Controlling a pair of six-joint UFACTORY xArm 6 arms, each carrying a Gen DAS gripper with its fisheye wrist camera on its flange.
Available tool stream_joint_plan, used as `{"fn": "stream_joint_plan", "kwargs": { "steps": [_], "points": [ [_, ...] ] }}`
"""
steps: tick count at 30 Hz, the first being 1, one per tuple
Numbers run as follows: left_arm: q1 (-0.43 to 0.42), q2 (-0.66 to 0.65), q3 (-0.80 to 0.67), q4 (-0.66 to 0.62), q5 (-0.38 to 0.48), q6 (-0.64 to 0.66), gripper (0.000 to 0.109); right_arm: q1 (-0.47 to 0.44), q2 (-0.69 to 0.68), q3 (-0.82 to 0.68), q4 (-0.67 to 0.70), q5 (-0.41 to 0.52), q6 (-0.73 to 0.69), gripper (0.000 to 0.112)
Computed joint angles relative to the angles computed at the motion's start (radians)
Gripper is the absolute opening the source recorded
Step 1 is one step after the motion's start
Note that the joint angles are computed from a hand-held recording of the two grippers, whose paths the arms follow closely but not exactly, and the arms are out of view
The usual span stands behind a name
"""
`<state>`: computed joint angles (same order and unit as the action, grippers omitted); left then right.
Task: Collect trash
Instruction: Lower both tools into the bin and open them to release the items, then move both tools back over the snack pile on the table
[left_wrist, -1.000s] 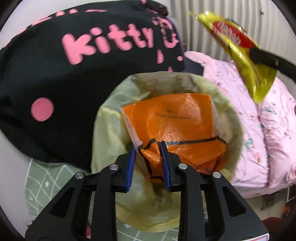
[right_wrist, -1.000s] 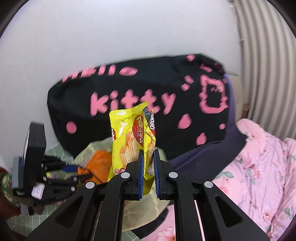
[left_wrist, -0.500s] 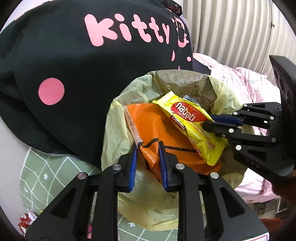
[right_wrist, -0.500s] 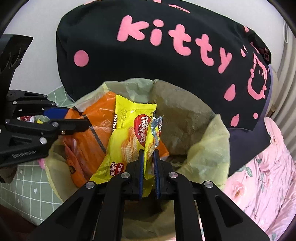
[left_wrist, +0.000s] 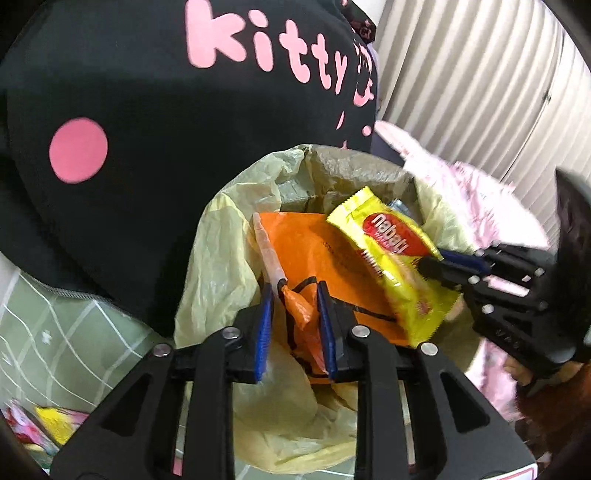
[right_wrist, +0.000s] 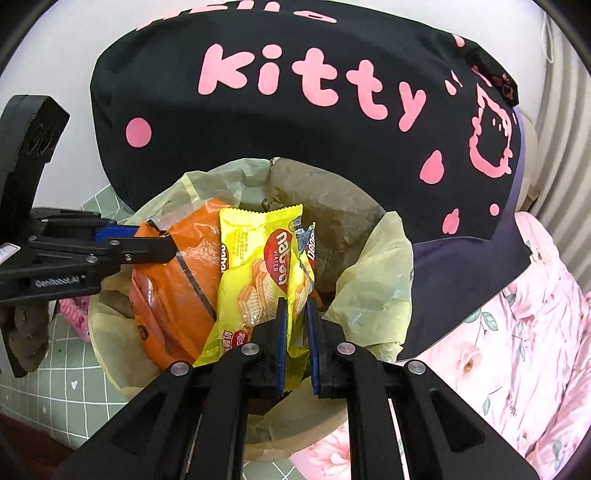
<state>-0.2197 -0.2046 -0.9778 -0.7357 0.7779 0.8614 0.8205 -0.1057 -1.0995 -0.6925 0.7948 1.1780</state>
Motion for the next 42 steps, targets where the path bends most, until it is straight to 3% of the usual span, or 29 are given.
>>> {"fn": "stream_joint_plan", "kwargs": {
  "steps": [5, 8, 11, 17, 23, 32, 34, 36, 42],
  "points": [
    [0.090, -0.009, -0.031, -0.136, 0.173, 0.028, 0.037, 0.002, -0.003, -0.001, -0.023, -0.006, 0.023, 0.015],
    [0.126, -0.047, -0.009, -0.155, 0.177, 0.017, 0.046, 0.013, 0.000, -0.012, -0.053, 0.022, 0.055, 0.036],
    [0.184, -0.106, 0.039, -0.193, 0.176, 0.021, 0.049, 0.021, -0.003, -0.020, -0.072, 0.033, 0.080, 0.036],
    [0.269, -0.261, 0.184, -0.227, 0.052, 0.074, 0.050, 0.063, 0.008, -0.065, -0.175, 0.036, 0.156, 0.037],
    [0.382, -0.310, 0.279, -0.201, -0.123, 0.091, 0.050, 0.091, 0.097, -0.163, -0.231, -0.049, 0.167, 0.037],
    [0.682, -0.254, 0.315, -0.194, -0.206, 0.067, 0.050, 0.122, 0.325, -0.387, -0.123, -0.161, 0.016, 0.037],
    [0.746, -0.237, 0.313, -0.197, -0.237, 0.090, 0.050, 0.126, 0.373, -0.434, -0.072, -0.199, -0.040, 0.043],
    [0.788, -0.225, 0.306, -0.198, -0.249, 0.094, 0.050, 0.129, 0.432, -0.488, 0.016, -0.257, -0.126, 0.051],
    [0.926, -0.218, 0.309, -0.232, -0.279, 0.127, 0.050, 0.174, 0.691, -0.822, 0.276, -0.245, -0.477, 0.051]
  ]
}}
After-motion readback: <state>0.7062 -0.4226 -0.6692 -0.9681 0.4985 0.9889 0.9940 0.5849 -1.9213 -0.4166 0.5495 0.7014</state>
